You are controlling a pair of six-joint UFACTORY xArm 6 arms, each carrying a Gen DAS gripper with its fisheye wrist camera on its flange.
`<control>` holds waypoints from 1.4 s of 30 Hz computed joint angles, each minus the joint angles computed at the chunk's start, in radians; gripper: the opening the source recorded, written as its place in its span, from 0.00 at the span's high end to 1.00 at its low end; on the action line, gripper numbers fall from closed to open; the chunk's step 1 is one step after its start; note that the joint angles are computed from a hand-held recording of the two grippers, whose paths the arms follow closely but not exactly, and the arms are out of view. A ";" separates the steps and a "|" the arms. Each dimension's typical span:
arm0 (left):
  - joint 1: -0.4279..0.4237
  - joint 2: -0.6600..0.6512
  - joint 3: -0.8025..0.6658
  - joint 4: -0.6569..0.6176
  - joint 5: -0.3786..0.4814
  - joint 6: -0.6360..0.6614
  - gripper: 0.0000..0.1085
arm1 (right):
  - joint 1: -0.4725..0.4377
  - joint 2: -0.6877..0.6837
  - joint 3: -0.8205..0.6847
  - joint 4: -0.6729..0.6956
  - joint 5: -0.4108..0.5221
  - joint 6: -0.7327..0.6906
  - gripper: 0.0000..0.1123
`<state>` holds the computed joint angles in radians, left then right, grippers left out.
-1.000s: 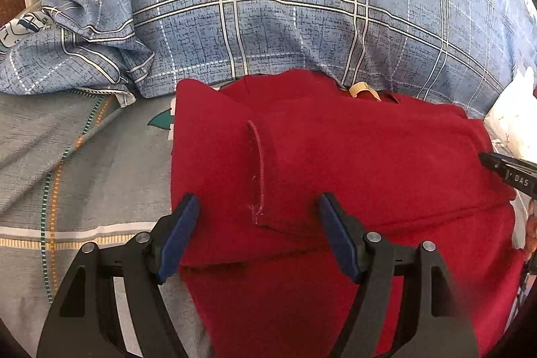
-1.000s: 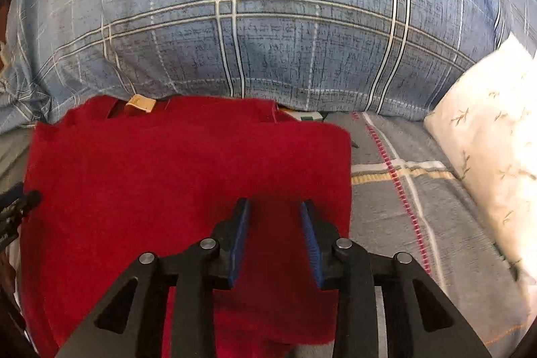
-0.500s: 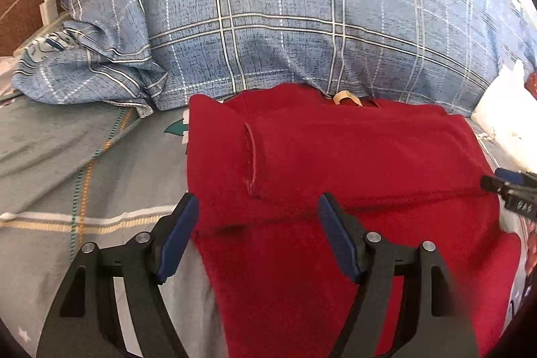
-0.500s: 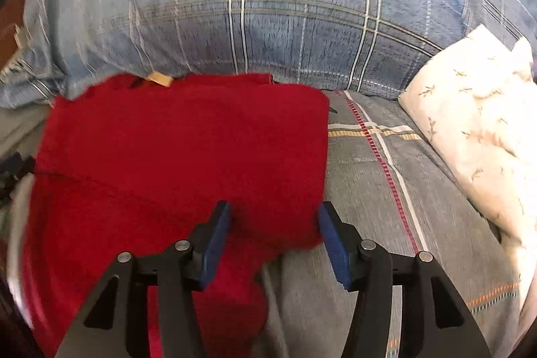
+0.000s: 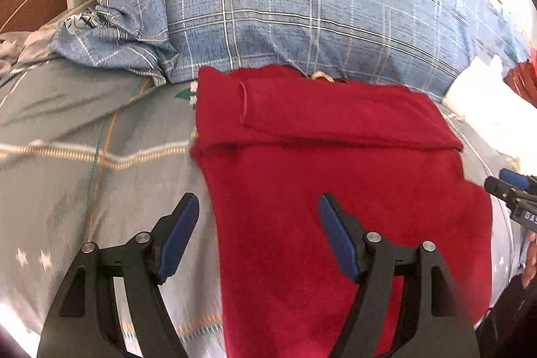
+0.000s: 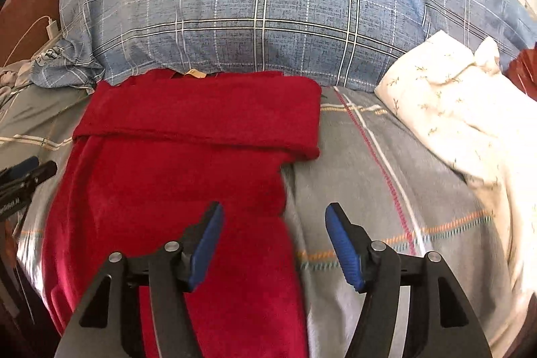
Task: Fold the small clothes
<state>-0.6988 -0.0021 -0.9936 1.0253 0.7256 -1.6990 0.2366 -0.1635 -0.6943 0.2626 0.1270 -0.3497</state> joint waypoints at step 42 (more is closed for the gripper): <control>-0.183 -0.122 0.168 -0.018 0.044 -0.148 0.32 | 0.019 -0.149 0.189 -0.331 -0.070 0.268 0.41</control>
